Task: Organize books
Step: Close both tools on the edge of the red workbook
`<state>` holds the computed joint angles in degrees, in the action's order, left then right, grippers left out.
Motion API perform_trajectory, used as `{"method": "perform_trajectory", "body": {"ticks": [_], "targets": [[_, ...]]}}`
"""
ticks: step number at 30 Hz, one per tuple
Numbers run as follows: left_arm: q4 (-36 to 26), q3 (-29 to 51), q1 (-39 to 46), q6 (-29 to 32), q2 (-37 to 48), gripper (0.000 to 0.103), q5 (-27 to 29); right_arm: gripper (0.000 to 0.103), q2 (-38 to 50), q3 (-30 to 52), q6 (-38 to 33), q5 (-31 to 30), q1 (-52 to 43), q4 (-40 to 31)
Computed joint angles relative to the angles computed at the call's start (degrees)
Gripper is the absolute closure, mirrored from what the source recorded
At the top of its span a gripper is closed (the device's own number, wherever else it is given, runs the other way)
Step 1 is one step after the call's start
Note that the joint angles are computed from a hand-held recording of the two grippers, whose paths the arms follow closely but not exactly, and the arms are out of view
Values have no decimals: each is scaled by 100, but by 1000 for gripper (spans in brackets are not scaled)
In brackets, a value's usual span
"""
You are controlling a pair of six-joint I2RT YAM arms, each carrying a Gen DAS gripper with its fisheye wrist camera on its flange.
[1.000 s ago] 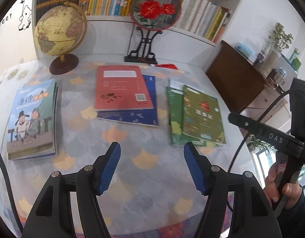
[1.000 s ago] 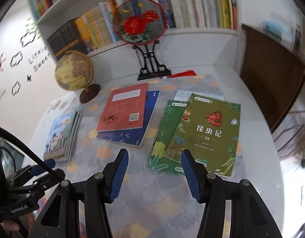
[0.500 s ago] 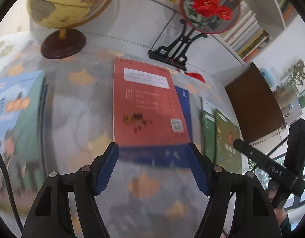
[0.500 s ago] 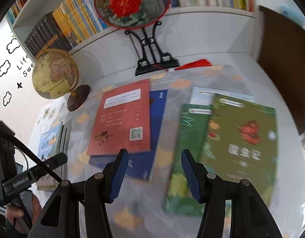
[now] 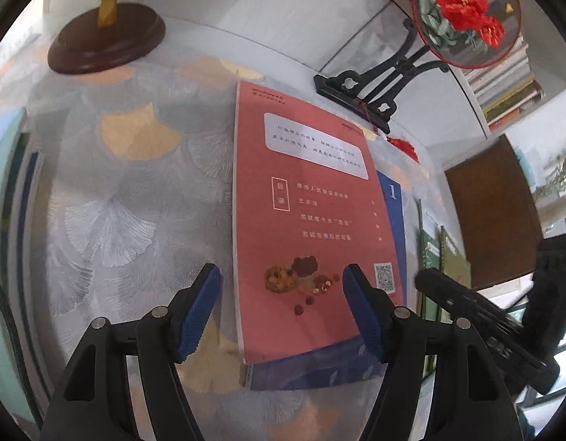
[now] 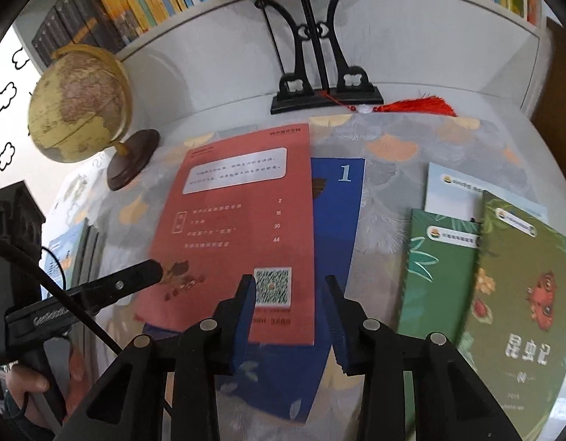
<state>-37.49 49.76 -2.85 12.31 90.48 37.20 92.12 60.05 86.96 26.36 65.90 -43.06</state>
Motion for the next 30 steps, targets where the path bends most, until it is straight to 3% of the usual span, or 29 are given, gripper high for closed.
{"method": "perform_trajectory", "body": {"ticks": [8,13,19,30], "targets": [[132,5,-155,155,57,36,46,66,-268,-940,-449,-677,-705,1495],[166,-83,-215,329,-47,36,-74,65,-443,-1185,-462,-875,-778,1795],[-288,-260,-111,753,-329,36,-82,64,-601,-1264,-270,-991,-532,1720],[-1412,-1194,549,1815,-1631,34,-178,58,-511,-1081,942,-846,803,1258]]}}
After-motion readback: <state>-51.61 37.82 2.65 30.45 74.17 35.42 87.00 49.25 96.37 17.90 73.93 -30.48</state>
